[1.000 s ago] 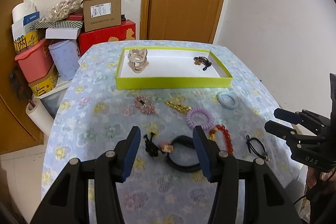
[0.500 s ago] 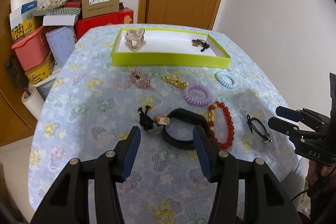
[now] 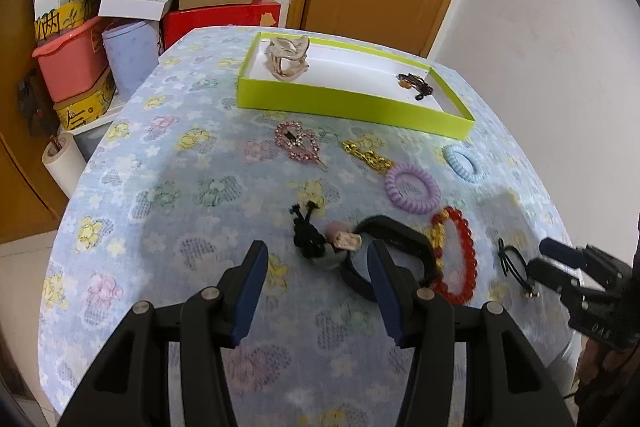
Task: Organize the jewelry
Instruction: 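Grasp the black hair tie with the right tool while the left tool grasps the black clip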
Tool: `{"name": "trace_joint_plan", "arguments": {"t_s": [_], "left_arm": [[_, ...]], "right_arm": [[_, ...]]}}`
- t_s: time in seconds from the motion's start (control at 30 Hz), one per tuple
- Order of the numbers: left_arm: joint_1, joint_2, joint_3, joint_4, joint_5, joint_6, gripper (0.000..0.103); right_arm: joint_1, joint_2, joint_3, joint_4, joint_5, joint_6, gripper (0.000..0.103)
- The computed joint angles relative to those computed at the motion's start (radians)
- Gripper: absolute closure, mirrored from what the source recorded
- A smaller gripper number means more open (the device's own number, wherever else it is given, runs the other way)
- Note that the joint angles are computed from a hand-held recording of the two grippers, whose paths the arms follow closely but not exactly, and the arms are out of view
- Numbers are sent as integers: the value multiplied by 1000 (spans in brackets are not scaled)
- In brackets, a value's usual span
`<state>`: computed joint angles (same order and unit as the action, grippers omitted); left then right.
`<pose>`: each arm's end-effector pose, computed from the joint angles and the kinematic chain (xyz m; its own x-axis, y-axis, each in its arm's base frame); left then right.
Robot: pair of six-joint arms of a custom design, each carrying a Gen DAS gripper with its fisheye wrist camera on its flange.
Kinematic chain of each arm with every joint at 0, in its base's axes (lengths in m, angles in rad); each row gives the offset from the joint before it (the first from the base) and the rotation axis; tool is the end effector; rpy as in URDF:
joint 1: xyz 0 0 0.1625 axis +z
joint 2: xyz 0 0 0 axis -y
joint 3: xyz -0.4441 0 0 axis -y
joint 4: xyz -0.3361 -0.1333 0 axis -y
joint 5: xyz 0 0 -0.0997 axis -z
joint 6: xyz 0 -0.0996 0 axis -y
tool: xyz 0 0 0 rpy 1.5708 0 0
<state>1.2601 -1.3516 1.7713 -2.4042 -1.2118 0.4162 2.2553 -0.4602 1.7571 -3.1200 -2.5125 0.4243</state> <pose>-0.0025 -0.5582 0.4137 -0.7416 0.4913 -0.4568 0.6339 0.7360 -0.2376 0.4202 -0.4315 0.0043 -0.7838 0.1123 0.6108 -0.3178 0.7725 -0.5498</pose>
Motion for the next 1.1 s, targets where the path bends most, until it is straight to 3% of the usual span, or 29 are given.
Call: {"name": "trace_joint_plan", "arguments": {"t_s": [0.23, 0.73, 0.8, 0.97, 1.1], "left_arm": [[10, 36, -22, -35, 51, -9, 56], [18, 39, -37, 13, -5, 4, 56], [15, 42, -33, -18, 32, 4, 56], [28, 40, -40, -23, 47, 10, 56], [30, 26, -32, 0, 16, 19, 56]], "right_arm": [[-8, -2, 0, 15, 4, 9, 54], [-28, -6, 14, 39, 14, 30, 54], [-27, -8, 20, 27, 15, 29, 54], [-15, -7, 28, -16, 20, -22, 54], [-8, 0, 28, -26, 29, -56, 54]]}}
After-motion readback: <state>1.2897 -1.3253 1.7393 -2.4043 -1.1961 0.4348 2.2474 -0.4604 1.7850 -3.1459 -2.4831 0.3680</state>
